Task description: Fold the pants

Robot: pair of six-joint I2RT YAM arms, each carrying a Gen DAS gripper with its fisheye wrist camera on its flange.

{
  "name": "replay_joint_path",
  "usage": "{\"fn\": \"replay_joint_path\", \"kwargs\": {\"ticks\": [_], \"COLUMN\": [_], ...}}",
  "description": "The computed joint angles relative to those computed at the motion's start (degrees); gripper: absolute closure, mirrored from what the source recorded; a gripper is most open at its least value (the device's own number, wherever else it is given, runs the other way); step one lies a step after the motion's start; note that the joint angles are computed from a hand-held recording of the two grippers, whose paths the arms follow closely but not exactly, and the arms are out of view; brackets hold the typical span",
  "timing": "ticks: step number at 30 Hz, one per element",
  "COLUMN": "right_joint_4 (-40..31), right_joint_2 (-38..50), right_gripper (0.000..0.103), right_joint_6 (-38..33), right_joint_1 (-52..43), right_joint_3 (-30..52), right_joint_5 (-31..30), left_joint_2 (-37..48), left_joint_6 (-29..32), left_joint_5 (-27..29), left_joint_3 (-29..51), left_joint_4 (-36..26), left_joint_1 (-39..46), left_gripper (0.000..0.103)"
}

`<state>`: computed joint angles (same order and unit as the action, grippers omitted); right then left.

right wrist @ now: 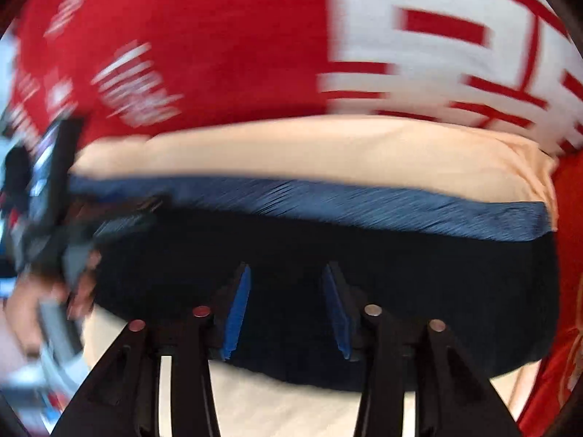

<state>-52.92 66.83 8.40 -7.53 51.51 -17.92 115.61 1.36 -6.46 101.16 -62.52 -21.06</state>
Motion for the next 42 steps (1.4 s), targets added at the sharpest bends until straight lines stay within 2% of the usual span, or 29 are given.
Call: {"fn": "replay_joint_path", "kwargs": {"ticks": [3,7,9,11,12,15,28,32,34,36,39,42], "right_joint_4": [1.7,6.6,8.7,9.9,10.1,9.7,6.4,3.9,3.0,1.9,0.6,1.6], "right_joint_2": [-4.1,-2.5,0.6,4.1,5.8,11.3,17.7,20.4,19.4,16.3,13.3,15.0], "right_gripper": [0.056,0.056,0.056,0.056,0.056,0.056,0.056,0.057,0.061,0.061,0.059,0.056], "right_joint_6": [7.4,15.8,15.6,13.5,11.5,6.2,2.5,2.5,2.5,2.9,3.3,2.4], "right_joint_1": [12.9,32.1,38.5,42.0,42.9,46.0,49.4,47.8,47.2,48.3,52.2,52.3], "right_joint_3": [-2.8,-3.3,-1.9,-0.1,0.7,3.7,9.2,12.8,13.1,12.2,10.2,9.3], "right_joint_5": [2.0,12.7,19.0,22.4,23.3,28.6,31.8,29.4,28.1,29.9,35.2,35.7], "left_joint_2": [-4.6,-8.9,-10.0,-10.9,-13.5,-14.2,-16.8,-17.2,-17.7,-19.5,-20.8,-21.1], "left_joint_6": [5.1,10.2,12.1,13.0,11.5,12.5,15.9,17.1,17.5,17.8,18.9,18.2], "left_joint_5": [-1.0,-1.0,-0.6,-0.2,-0.1,1.4,6.6,6.8,6.7,6.8,7.2,7.3], "left_joint_3": [-5.4,-10.6,-12.0,-13.5,-17.1,-18.7,-23.5,-24.5,-24.8,-25.7,-26.8,-27.7], "left_joint_4": [0.4,0.8,0.9,0.9,1.4,2.3,3.8,4.4,4.0,2.9,3.0,3.2], "left_joint_1": [4.6,11.6,14.3,16.1,14.9,16.7,22.5,23.0,23.2,23.5,24.4,24.1], "left_gripper": [0.012,0.012,0.012,0.012,0.012,0.012,0.012,0.012,0.012,0.012,0.012,0.012]}}
